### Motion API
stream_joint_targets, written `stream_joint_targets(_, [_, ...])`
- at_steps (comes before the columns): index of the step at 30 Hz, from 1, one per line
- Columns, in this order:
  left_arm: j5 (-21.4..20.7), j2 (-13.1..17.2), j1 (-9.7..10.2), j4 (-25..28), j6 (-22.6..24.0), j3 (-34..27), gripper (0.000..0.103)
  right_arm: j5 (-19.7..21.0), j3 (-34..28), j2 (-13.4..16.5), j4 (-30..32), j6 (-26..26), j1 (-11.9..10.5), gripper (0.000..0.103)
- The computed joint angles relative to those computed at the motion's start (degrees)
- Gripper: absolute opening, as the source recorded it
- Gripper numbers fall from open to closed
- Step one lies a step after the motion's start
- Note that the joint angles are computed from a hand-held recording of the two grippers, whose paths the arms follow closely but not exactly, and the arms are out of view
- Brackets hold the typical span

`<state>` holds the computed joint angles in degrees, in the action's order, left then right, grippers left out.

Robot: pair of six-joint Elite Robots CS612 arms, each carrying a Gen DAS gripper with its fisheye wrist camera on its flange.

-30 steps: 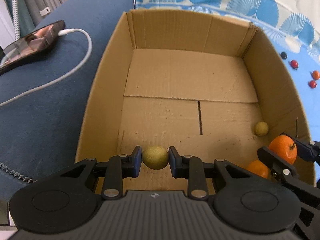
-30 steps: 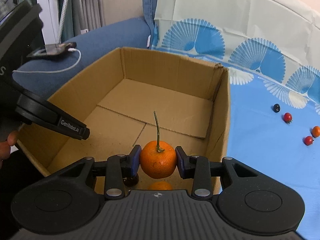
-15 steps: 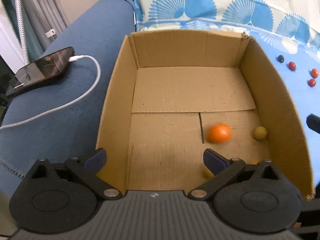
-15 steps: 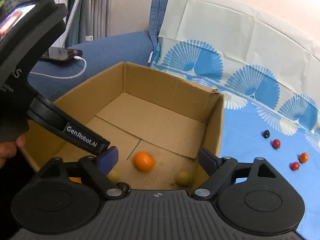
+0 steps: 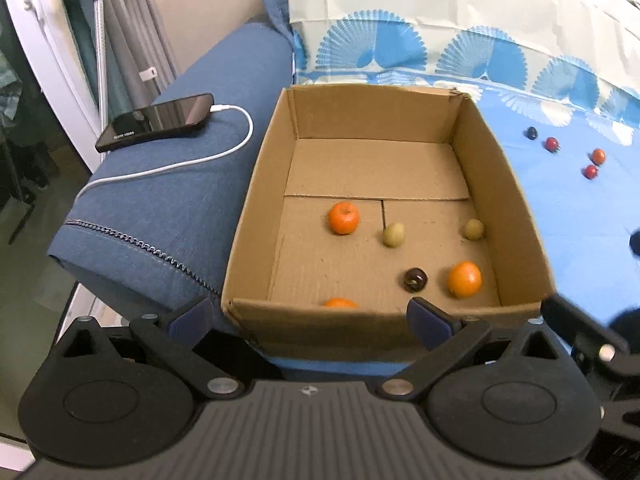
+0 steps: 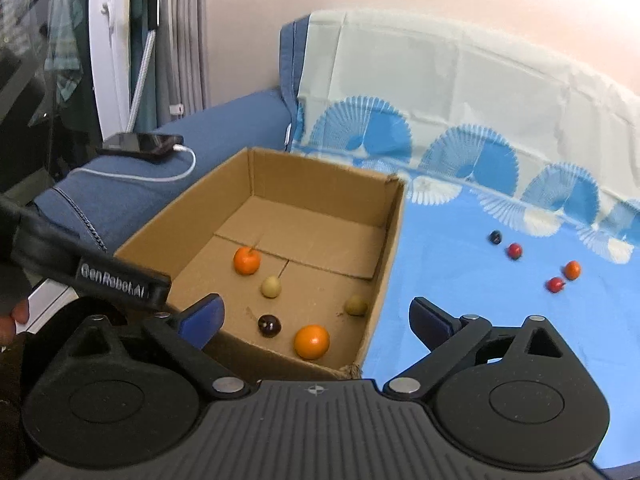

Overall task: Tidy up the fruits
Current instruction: 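Lift both open tools from the box and move toward remaining fruits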

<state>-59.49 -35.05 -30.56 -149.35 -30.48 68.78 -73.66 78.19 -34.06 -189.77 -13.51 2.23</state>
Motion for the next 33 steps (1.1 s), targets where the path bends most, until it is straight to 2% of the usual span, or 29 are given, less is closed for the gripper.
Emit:
stream_joint_targets(7, [4.46, -2.67, -2.02, -6.49, 1.08, 4.94, 0.103, 1.39, 5.29, -2.18, -8.28, -0.15, -0.65, 0.100])
stream_joint_targets(17, [7.79, -4.31, -3.86, -11.24, 3.56, 7.88, 0.103, 2.25, 8.87, -3.75, -15.12, 1.29, -1.24, 0.102])
stream_joint_targets(24, [9.22, -4.77, -4.21, -11.63, 3.43, 8.28, 0.103, 2.65, 9.95, -4.10, -17.61, 1.04, -1.40, 0.102])
stream_joint_targets(33, [9.18, -4.47, -4.22, -11.18, 4.44, 7.63, 0.103, 2.52, 10.06, -4.25, -17.41, 1.68, -1.51, 0.102])
